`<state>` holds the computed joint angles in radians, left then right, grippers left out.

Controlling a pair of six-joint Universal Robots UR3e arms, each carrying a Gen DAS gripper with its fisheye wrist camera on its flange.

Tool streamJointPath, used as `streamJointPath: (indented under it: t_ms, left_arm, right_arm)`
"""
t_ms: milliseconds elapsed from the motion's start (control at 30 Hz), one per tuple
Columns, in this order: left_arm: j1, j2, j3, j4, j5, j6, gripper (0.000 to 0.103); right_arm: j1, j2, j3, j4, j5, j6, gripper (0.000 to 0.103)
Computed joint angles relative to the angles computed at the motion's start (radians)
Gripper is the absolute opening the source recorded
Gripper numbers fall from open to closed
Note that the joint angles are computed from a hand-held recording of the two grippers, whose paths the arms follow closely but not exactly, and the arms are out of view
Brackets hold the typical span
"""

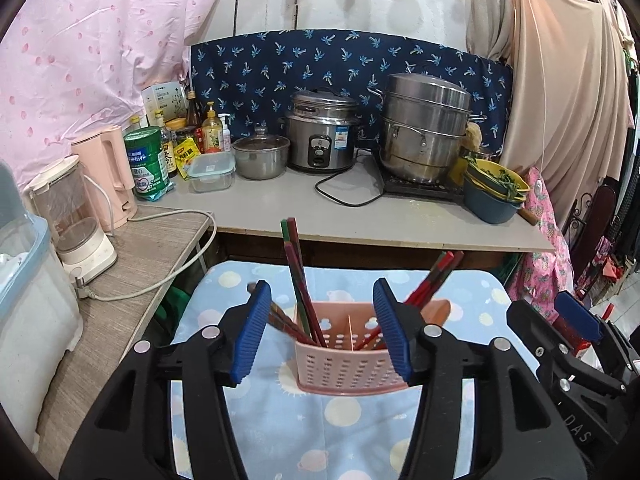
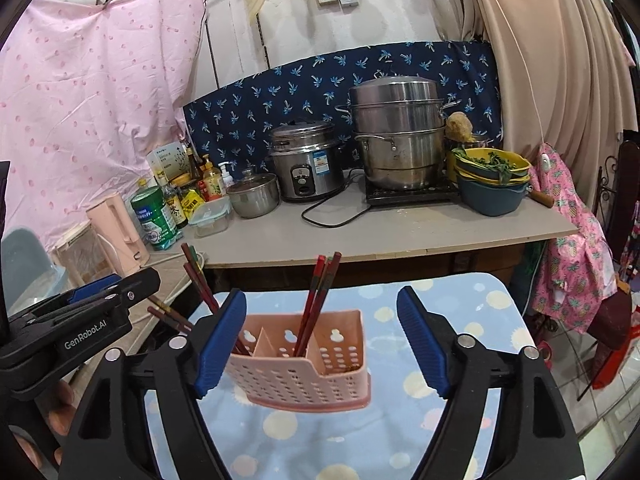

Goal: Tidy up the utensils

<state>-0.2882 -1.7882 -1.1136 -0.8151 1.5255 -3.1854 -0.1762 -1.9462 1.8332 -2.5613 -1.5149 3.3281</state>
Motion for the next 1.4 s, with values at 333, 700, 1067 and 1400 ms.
streamJointPath:
  t_ms: [333, 700, 1067, 1400]
  left_arm:
    - [-0.021, 0.127, -0.195, 0.032, 0.006, -0.008, 0.056]
    - [-0.027, 0.229, -0.365, 0.063, 0.035, -0.003, 0.066]
    - [-0.040, 0.291, -0.499, 0.110, 0.083, -0.008, 0.085]
    - [-0.046, 0.327, -0.580, 0.127, 0.098, -0.001, 0.088]
  right_arm:
    - [0.047, -0.133, 0.092, 0.081, -0.082, -0.012, 0.081]
    - [0.136, -0.196, 0.165, 0.116, -0.168, 0.012, 0.084]
    - [0.229, -0.211, 0.237, 0.110, -0.267, 0.026, 0.087]
    - [0.282, -0.208, 0.274, 0.115, -0.322, 0.045, 0.091]
